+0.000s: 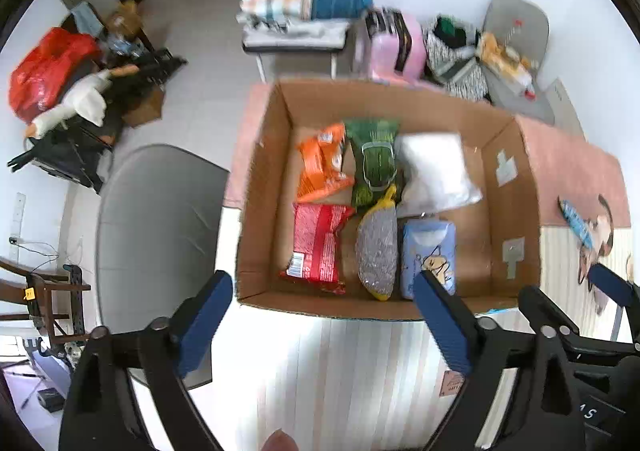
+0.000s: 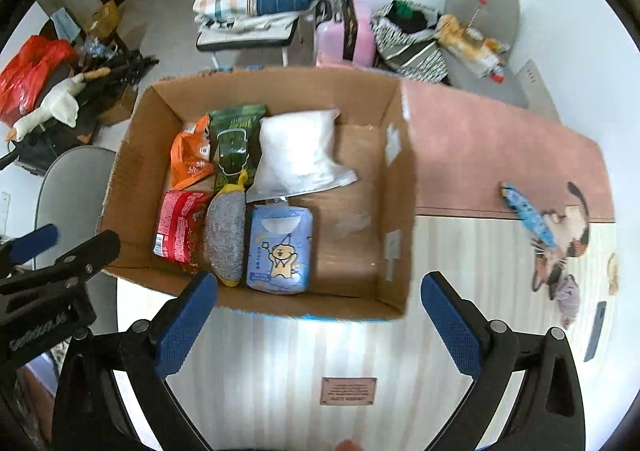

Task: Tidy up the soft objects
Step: 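Lower the red bag and glitter sponge into the box and open both grippers, then grasp the blue tube pack with the left gripper while the right grasps the lilac cloth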

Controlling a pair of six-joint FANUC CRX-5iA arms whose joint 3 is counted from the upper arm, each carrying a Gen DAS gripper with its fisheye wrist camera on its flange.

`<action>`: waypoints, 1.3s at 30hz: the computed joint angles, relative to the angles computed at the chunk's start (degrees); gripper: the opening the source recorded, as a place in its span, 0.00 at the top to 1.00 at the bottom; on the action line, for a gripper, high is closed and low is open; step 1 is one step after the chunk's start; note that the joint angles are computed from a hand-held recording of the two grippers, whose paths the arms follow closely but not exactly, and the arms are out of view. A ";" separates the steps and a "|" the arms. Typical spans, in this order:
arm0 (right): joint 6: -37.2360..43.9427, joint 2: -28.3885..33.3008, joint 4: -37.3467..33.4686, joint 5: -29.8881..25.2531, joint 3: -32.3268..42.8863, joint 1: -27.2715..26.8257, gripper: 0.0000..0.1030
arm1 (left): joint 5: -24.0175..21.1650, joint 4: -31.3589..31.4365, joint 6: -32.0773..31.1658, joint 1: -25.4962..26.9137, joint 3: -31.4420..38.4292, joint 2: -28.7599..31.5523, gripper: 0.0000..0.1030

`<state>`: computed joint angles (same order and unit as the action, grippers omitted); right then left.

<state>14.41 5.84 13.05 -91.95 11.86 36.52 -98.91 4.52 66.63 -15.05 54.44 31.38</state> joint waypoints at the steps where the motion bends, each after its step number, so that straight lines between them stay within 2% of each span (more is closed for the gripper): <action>1: -0.67 -0.67 0.64 -0.64 0.06 0.63 0.00 | 0.91 0.52 0.03 0.30 -1.23 -1.21 0.09; 14: -6.57 -5.74 9.92 -8.55 2.51 9.80 0.00 | 5.92 3.91 -1.29 2.08 -7.42 -9.19 0.09; 19: -6.47 -6.50 11.26 -9.10 3.47 11.80 0.00 | 6.25 4.86 -1.20 2.46 -9.17 -11.50 0.09; 24: -7.73 -9.00 10.53 -6.84 1.32 12.30 0.00 | 5.16 3.89 0.43 1.54 -9.31 -11.82 0.09; 28: -10.43 -13.99 7.19 -3.63 -4.05 11.69 0.00 | 4.87 2.78 1.92 -1.44 -9.76 -11.81 0.09; 31: -12.61 -18.75 3.96 -3.64 -8.87 11.14 0.00 | 3.17 3.34 2.91 -4.95 -9.29 -10.52 0.09; 36: -18.12 -28.83 1.10 -10.10 -17.86 9.42 0.00 | -1.79 4.56 4.85 -14.14 -5.22 -4.26 0.09; 39: -19.61 -35.79 -0.44 -15.60 -24.14 5.54 0.00 | -7.81 6.68 7.88 -19.78 1.34 3.46 0.09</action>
<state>-5.20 -29.95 12.61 -107.55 -12.28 42.06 -106.72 11.20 74.51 -34.82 55.78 34.84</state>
